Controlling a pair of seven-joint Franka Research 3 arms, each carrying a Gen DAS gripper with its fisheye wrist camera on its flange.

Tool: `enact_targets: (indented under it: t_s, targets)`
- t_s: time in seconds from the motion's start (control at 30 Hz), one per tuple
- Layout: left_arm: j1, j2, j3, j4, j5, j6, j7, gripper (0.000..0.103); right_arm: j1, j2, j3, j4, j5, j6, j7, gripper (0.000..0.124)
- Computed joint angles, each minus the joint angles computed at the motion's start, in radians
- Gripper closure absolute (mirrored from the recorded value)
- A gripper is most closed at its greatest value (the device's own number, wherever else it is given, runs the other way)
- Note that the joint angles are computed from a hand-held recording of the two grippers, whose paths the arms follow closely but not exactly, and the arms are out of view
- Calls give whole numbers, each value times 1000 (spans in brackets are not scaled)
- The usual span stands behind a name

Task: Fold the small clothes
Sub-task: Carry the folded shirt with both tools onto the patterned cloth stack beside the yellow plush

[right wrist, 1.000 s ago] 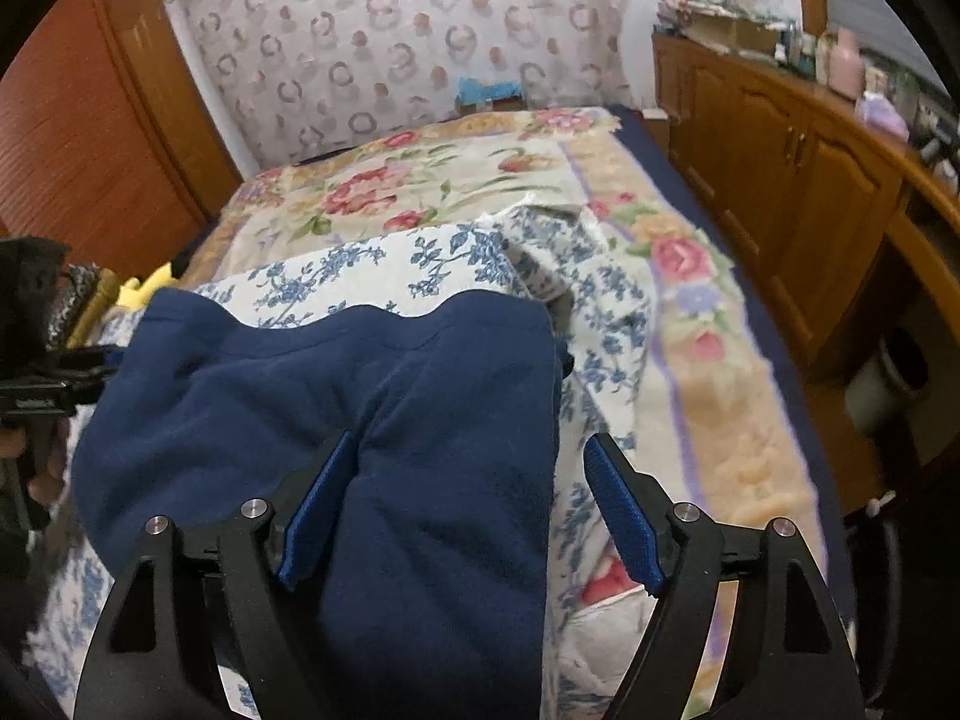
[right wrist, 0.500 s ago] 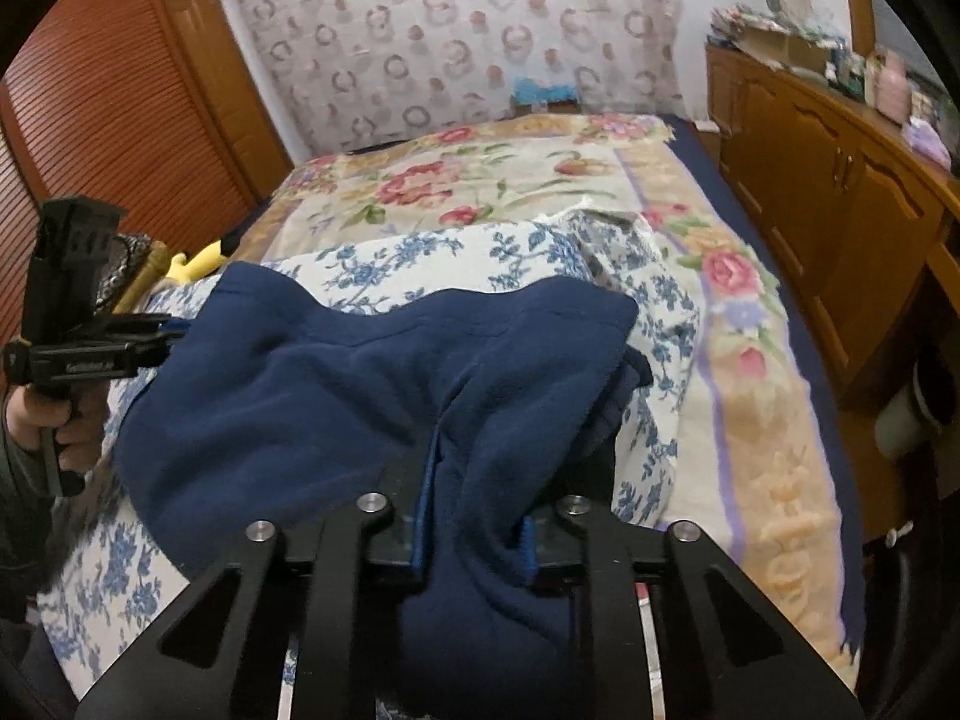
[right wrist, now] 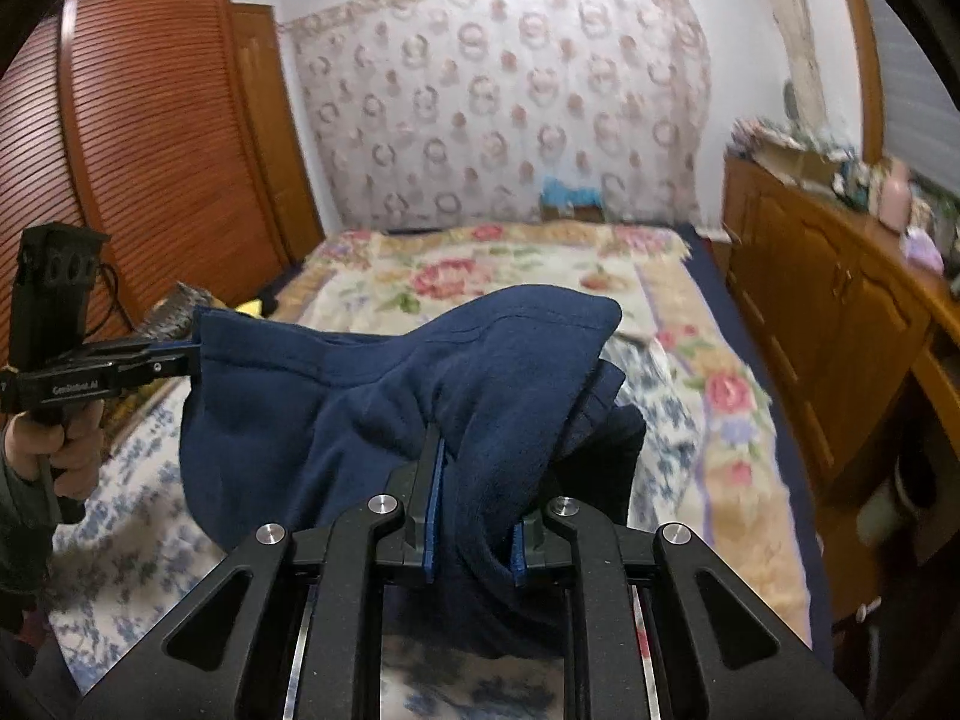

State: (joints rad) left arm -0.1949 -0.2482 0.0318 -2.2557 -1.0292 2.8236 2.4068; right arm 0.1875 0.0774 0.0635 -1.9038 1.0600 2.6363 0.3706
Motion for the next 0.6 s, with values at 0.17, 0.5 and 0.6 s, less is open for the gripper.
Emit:
enact_targets:
  t_s: [0.17,0.5,0.6]
  targets:
    - [4,-162,44,-122,20,72,0,93,46,-8,34,33,12,12,-38,109]
    - [212,-486,88,-375,267,170,-178,93,189,127,132,269,-105,-11,-33,110]
    - [273,-542,110,-433,313,195,-217,93,257,241,157,437,-250,-35,54,110]
